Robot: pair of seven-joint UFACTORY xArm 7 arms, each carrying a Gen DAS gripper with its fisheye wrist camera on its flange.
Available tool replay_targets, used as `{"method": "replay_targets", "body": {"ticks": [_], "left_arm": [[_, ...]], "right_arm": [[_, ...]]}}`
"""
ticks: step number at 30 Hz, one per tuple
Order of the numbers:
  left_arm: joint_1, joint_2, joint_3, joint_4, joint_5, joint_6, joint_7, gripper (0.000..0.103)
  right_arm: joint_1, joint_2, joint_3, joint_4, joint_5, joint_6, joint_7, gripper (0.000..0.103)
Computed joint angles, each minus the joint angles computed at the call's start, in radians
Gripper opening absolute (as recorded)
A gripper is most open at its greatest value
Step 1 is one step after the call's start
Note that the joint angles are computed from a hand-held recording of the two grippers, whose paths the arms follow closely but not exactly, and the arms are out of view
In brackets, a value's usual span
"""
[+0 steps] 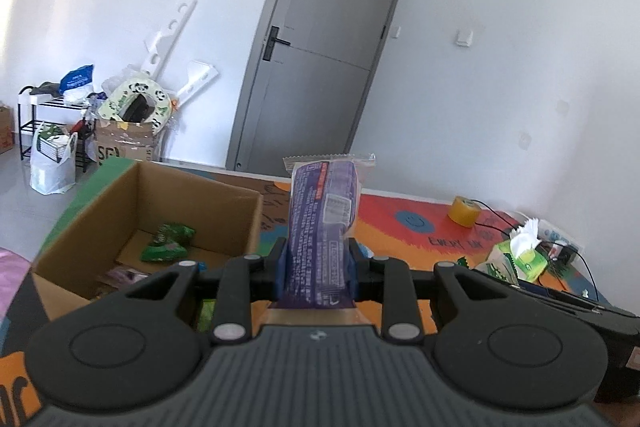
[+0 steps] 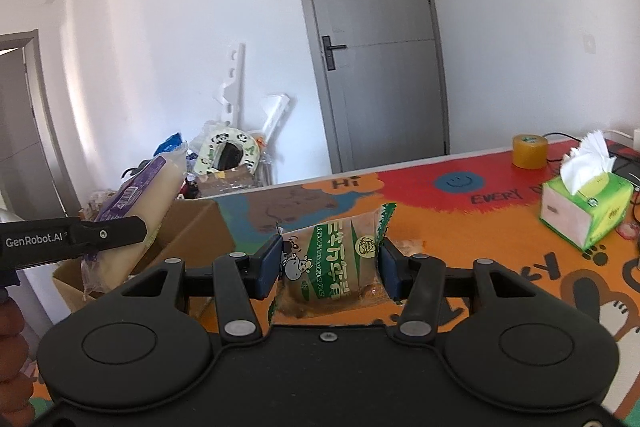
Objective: Organize snacks
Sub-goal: 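Carry both packets over the cardboard box and open both grippers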
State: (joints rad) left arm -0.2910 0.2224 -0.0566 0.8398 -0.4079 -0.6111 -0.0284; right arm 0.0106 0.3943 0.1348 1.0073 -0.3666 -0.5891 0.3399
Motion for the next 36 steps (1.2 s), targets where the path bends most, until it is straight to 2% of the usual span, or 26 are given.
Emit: {"method": "replay_targets", "body": {"ticks": [9, 21, 30, 36], "left_arm": [[0.034, -0.024, 0.01, -0.031, -0.002, -0.02, -0.02, 0.028], [0.081, -0.008, 0.033, -0.015, -0.004, -0.003, -0.032, 0.028], [0.105, 0.039, 0.061, 0.052, -0.004, 0.05, -0.021, 0.028], [0.132, 0.07, 0.068, 0.093, 0.033, 0.099, -0.058, 0.028]], "right_arm": [[0.023, 0.023, 0.018, 0.045, -0.008, 0.014, -0.005, 0.05], [0.045, 0.069, 0.056, 0.131, -0.031, 0.06, -0.008, 0.05], [0.047, 0.14, 0.107, 0.244, -0.071, 0.123, -0.004, 0.05], [0.053, 0.183, 0.142, 0.316, -0.073, 0.174, -0.025, 0.05]]}}
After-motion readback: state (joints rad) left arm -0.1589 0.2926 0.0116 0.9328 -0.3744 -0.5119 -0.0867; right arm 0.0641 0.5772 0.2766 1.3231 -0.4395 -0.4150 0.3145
